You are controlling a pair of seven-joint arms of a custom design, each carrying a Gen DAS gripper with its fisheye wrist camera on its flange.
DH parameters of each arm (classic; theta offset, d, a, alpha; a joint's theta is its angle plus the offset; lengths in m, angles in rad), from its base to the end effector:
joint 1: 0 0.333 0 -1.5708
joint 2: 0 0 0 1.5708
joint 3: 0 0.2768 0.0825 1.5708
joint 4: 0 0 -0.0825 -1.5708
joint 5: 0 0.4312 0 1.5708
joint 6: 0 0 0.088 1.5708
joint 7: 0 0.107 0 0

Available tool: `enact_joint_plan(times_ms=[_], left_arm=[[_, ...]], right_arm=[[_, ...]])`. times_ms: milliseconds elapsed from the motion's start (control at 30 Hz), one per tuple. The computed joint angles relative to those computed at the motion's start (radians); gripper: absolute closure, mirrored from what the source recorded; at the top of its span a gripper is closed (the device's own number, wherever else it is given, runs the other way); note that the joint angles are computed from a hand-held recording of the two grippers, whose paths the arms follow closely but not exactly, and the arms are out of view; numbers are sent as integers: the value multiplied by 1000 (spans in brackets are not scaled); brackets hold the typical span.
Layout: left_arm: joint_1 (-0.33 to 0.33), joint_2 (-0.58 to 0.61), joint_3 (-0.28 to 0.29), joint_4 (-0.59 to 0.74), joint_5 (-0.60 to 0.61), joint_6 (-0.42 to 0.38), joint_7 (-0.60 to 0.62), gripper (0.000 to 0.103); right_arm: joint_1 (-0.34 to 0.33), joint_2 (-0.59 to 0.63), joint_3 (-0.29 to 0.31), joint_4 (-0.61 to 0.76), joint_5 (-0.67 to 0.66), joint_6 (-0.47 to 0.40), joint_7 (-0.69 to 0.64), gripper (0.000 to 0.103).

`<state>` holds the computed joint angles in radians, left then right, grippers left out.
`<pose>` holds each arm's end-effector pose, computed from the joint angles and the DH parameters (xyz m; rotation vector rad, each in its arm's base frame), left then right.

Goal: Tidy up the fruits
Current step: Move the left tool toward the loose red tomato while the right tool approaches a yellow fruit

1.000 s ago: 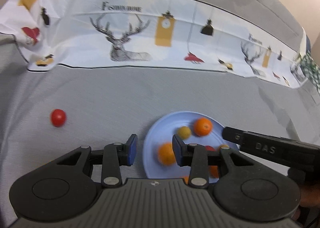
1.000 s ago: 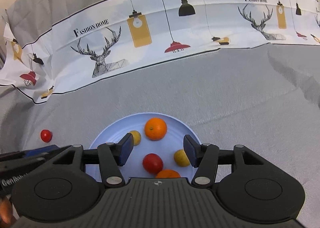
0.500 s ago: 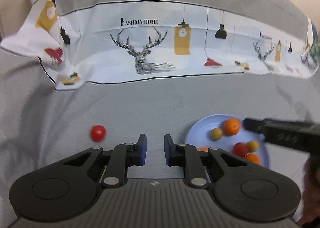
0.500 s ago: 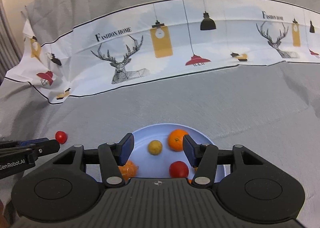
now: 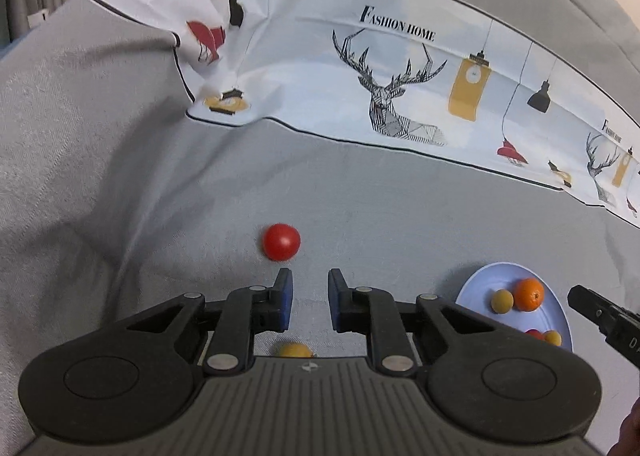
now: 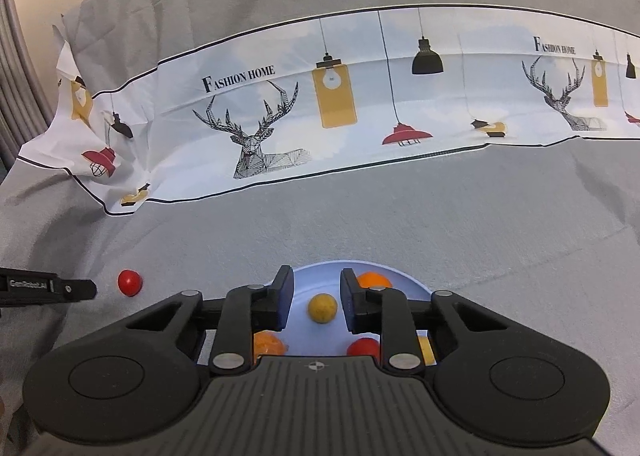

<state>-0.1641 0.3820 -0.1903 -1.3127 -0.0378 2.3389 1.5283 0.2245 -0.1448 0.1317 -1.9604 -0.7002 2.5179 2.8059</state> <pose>0.7130 -0.2367 0.5592 -1.6723 2.1699 -0.8471 0.5742 0.2236 0.5666 -1.2643 1.9976 -0.7583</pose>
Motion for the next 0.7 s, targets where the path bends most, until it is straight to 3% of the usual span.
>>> enact_joint_plan(times_ms=[700], left_arm=[[13,-4,-4,-2,-40,-2,-2,83]], right_arm=[[36,47,-5,43,37,-9,-52,76]])
